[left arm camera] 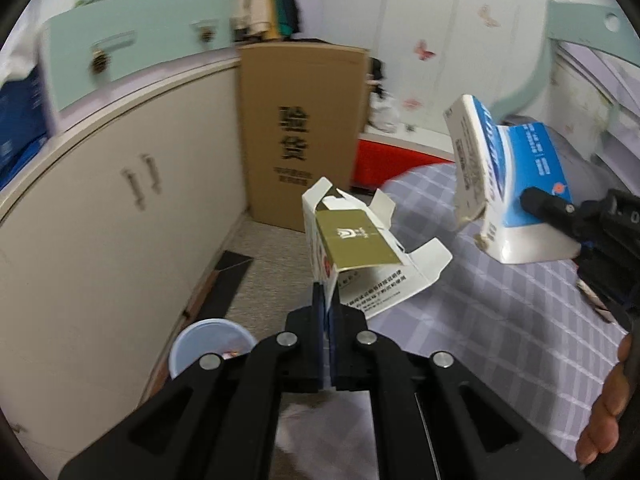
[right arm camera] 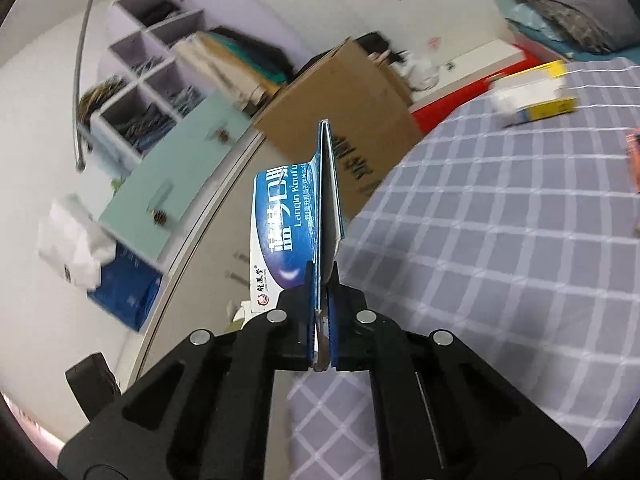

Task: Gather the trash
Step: 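Carry both boxes to the wastebasket and open both tools above it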

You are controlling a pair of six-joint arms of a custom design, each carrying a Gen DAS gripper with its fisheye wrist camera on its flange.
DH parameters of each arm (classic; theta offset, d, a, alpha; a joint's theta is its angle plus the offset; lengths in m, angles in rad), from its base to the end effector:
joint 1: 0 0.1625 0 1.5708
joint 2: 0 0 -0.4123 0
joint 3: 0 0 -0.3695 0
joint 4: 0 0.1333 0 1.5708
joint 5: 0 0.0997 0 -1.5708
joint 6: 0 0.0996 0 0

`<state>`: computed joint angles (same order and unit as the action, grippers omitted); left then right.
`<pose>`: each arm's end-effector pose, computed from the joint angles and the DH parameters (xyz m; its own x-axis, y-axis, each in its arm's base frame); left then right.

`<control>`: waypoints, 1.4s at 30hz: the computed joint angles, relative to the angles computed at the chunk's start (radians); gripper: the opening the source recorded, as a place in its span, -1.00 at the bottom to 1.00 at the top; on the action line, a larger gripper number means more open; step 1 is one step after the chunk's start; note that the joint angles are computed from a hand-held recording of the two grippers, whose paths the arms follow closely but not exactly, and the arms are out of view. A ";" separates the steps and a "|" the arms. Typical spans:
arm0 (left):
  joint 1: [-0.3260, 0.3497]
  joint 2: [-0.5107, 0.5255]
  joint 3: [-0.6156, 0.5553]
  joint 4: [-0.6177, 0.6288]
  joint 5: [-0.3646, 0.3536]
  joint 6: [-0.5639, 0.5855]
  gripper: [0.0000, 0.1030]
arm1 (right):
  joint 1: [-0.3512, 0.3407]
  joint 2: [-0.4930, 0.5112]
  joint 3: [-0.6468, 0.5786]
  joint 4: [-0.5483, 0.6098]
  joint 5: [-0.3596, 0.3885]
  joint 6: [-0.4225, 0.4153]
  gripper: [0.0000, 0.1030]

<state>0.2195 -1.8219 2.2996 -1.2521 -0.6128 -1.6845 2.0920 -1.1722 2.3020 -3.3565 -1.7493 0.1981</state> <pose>-0.2016 -0.2650 0.2807 -0.7286 -0.2294 -0.6453 0.3652 0.6670 -0.6495 0.3276 -0.3383 0.1915 -0.9673 -0.2531 0.0179 -0.2083 0.7518 -0.6256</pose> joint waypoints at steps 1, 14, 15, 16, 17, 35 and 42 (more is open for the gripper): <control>-0.004 -0.018 -0.004 0.052 -0.003 -0.033 -0.96 | 0.020 0.036 -0.016 0.002 0.001 0.001 -0.90; -0.006 -0.405 -0.070 0.826 -0.173 -0.512 -0.96 | 0.153 0.432 -0.225 0.062 0.042 0.008 -0.90; 0.003 -0.425 -0.076 0.860 -0.179 -0.525 -0.96 | 0.159 0.465 -0.250 0.075 0.045 0.013 -0.90; 0.018 -0.436 -0.083 0.878 -0.173 -0.529 -0.96 | 0.162 0.485 -0.264 0.082 0.045 0.014 -0.90; 0.032 -0.451 -0.088 0.905 -0.175 -0.538 -0.96 | 0.166 0.508 -0.282 0.091 0.043 0.016 -0.90; 0.254 -0.518 -0.053 0.811 -0.074 -0.415 -0.96 | 0.161 0.710 -0.413 0.262 -0.067 0.045 0.26; 0.269 -0.508 -0.035 0.746 -0.066 -0.360 -0.96 | 0.170 0.692 -0.395 0.238 -0.083 0.042 0.29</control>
